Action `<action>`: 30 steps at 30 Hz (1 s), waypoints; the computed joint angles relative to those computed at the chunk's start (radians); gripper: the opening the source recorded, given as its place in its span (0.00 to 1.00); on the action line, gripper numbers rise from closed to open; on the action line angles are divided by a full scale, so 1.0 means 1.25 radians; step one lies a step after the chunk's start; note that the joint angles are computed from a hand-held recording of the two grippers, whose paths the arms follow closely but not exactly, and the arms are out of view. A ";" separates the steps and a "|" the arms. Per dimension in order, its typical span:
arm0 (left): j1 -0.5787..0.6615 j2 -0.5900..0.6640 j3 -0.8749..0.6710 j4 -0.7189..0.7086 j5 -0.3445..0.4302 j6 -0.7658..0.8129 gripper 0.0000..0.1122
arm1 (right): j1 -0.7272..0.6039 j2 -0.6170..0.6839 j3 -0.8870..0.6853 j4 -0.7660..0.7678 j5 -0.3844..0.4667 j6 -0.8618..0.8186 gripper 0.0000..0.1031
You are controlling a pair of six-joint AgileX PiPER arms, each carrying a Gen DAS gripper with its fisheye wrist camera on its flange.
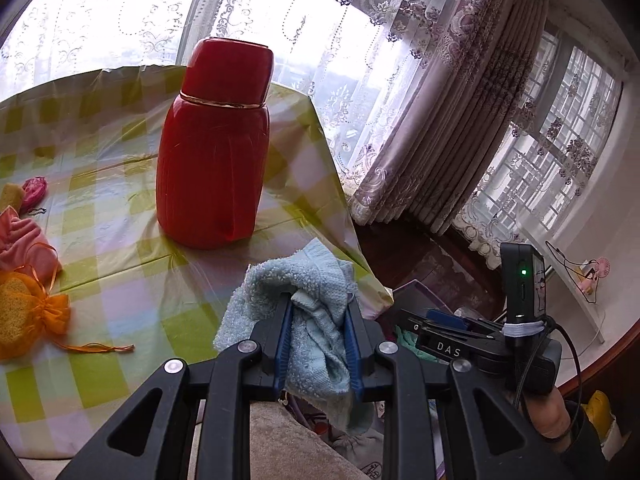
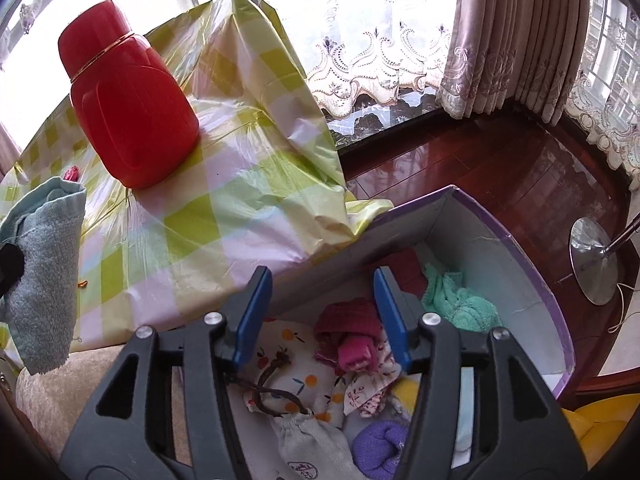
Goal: Organize soft objects
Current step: 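Carry the blue towel into the white box with the left tool while the right tool releases the knit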
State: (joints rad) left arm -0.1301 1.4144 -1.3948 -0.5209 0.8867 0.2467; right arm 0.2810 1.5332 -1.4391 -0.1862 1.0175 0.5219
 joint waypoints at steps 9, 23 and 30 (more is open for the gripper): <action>-0.054 0.061 -0.053 -0.021 0.068 0.009 0.23 | -0.053 -0.030 0.013 -0.003 0.002 -0.002 0.59; -0.017 0.054 -0.043 -0.023 0.067 -0.028 0.50 | -0.052 -0.032 -0.002 0.002 0.011 -0.013 0.66; 0.004 0.023 -0.043 0.050 0.048 -0.049 0.69 | 0.027 -0.023 -0.049 -0.058 0.026 0.000 0.81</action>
